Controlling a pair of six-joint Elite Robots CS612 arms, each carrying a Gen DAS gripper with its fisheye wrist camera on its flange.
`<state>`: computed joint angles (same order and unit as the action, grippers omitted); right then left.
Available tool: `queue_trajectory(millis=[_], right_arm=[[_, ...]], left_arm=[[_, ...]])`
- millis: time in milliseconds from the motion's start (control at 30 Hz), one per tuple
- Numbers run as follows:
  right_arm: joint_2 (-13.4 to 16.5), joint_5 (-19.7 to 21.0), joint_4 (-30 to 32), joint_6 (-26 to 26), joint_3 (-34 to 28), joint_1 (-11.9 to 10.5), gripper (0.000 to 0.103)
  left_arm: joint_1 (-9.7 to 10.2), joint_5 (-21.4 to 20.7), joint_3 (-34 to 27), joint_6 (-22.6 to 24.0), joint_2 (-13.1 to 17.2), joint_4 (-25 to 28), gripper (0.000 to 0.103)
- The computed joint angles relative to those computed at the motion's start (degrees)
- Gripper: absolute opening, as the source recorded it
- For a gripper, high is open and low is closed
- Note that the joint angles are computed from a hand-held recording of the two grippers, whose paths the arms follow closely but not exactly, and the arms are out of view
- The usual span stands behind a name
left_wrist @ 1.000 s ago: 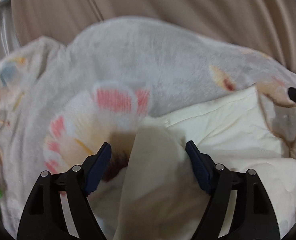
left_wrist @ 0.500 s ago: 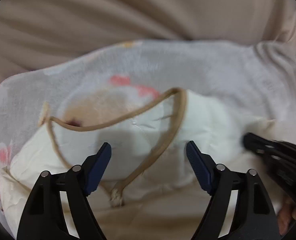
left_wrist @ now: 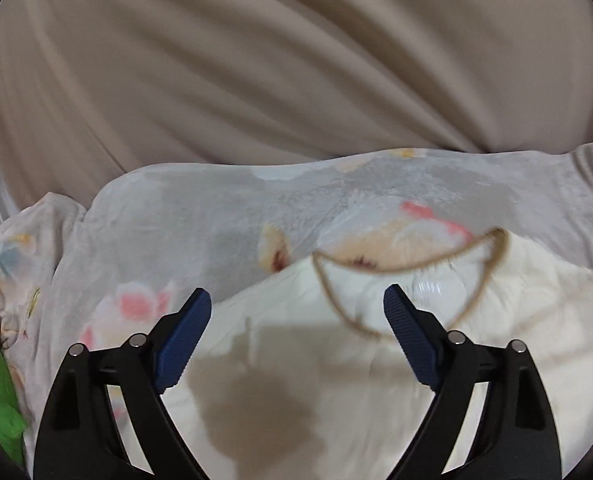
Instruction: Fold large clothes
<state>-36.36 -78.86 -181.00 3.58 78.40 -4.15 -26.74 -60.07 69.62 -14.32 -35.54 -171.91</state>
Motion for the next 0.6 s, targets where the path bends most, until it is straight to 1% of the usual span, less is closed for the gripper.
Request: queue_trajectory(millis=[33, 67, 100, 133, 200, 233, 300, 333, 367, 400, 433, 467, 500, 533, 567, 600], right_arm=[[-1.5, 1.7, -1.2, -1.0, 2.6, -0.3, 0.014], [-3.0, 4.1, -1.9, -1.5, 5.0, -0.5, 0.014], [-3.9, 6.2, -2.1, -1.3, 6.6, -0.6, 0.014], [-4.8, 9.0, -1.8, -1.2, 8.3, -0.8, 0.014], [-5.2, 11.5, -0.4, -1.9, 8.9, -0.1, 0.014], [-5.3, 12.0, -0.2, -2.7, 9.5, 0.5, 0.014], [-4.7, 12.6, 2.0, -4.5, 9.4, 1.4, 0.014], [-4.3, 12.0, 3.0, -5.1, 9.0, 1.8, 0.014], [-3.9, 9.4, 4.0, -5.3, 8.7, 2.4, 0.014], [-3.3, 7.3, 4.4, -5.5, 8.6, 2.6, 0.012], [-2.8, 6.4, 4.5, -5.7, 8.3, 2.5, 0.004], [-2.4, 6.8, 4.5, -5.2, 8.4, 2.0, 0.0], [-2.4, 9.5, 4.2, -3.0, 8.9, 0.9, 0.0], [-2.7, 11.4, 3.7, -0.1, 9.7, 0.0, 0.0], [-3.2, 11.8, 2.9, 1.6, 10.7, -0.6, 0.0], [-4.0, 10.9, 1.9, 2.6, 11.9, -1.0, 0.0]], left_arm=[[0.09, -1.2, 2.5, 0.4, -1.3, -1.0, 0.09], [0.11, -1.9, 5.6, 0.2, -3.0, -0.7, 0.09], [0.06, -2.2, 7.5, -0.8, -4.1, 0.7, 0.09], [0.18, -1.9, 10.1, -3.0, -5.2, 1.0, 0.09], [0.26, -1.1, 12.4, -5.6, -5.8, 0.7, 0.09], [0.26, -0.4, 13.5, -6.5, -6.1, 1.3, 0.089], [0.41, 1.0, 15.1, -8.1, -6.3, 2.8, 0.089], [0.53, 1.5, 15.6, -8.8, -6.3, 3.5, 0.087], [0.68, 2.3, 16.2, -9.2, -6.3, 4.6, 0.087], [0.8, 3.3, 16.6, -9.5, -6.1, 5.2, 0.087], [0.81, 4.6, 17.3, -9.5, -6.0, 5.5, 0.087], [0.95, 5.4, 18.1, -9.4, -6.0, 5.2, 0.087], [1.09, 5.3, 18.8, -9.8, -6.0, 4.4, 0.087], [1.36, 4.5, 19.7, -10.4, -6.4, 3.6, 0.087], [1.48, 4.1, 20.6, -11.0, -7.0, 3.1, 0.087], [1.45, 3.9, 21.6, -11.5, -7.5, 2.5, 0.087]])
